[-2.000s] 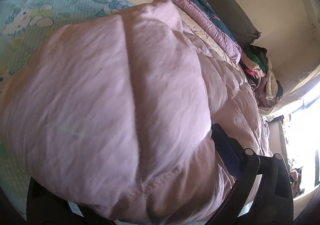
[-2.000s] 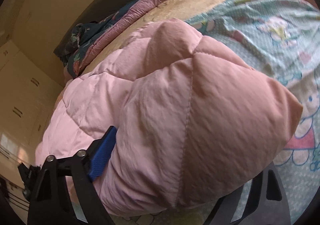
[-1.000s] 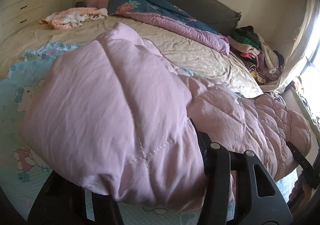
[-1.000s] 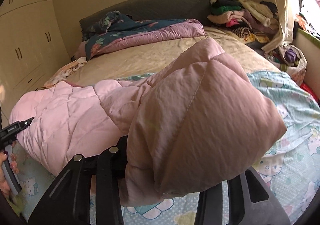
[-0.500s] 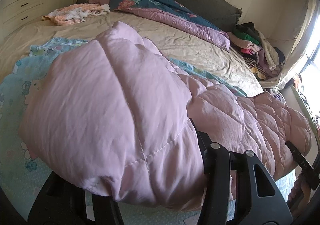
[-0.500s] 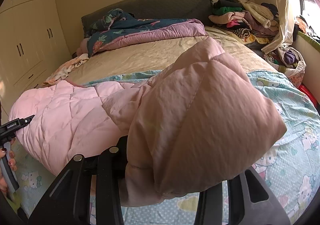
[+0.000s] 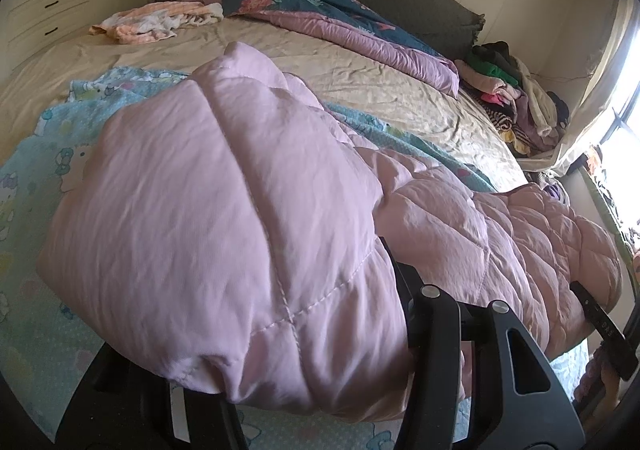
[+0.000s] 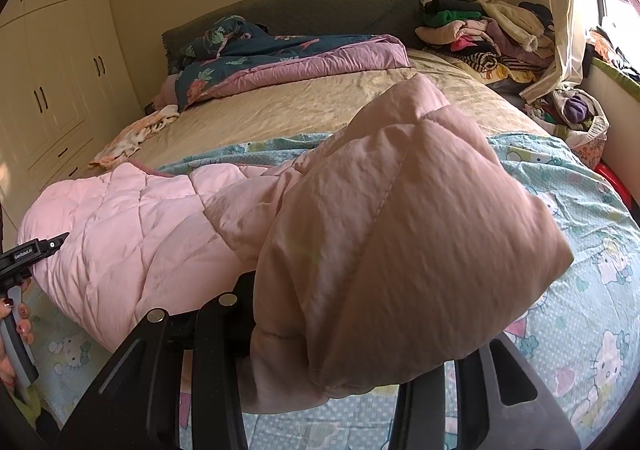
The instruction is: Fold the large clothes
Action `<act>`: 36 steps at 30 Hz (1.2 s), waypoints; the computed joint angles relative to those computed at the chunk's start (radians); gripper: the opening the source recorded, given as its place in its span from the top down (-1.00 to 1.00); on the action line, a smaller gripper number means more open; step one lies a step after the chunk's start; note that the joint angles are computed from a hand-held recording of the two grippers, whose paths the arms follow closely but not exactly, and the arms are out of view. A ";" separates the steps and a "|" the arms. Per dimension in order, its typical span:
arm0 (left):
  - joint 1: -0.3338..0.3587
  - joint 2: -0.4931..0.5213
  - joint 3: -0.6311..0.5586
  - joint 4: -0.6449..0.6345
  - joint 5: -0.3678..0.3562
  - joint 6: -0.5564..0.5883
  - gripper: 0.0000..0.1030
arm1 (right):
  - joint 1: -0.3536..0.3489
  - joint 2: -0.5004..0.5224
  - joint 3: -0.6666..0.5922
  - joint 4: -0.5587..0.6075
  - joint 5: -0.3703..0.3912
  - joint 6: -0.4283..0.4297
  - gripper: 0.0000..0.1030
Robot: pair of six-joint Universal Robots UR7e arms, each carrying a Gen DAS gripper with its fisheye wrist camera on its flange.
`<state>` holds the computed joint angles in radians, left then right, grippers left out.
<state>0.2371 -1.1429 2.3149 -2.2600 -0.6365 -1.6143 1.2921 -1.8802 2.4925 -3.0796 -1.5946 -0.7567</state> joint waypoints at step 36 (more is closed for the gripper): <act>-0.227 -0.068 0.078 0.186 -0.130 -0.240 0.14 | -0.110 -0.210 0.103 0.114 0.083 -0.043 0.28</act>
<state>0.0099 -1.2110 2.3926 -2.0736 -0.7662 -1.8548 1.1818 -2.0900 2.5960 -2.9655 -1.5113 -0.7996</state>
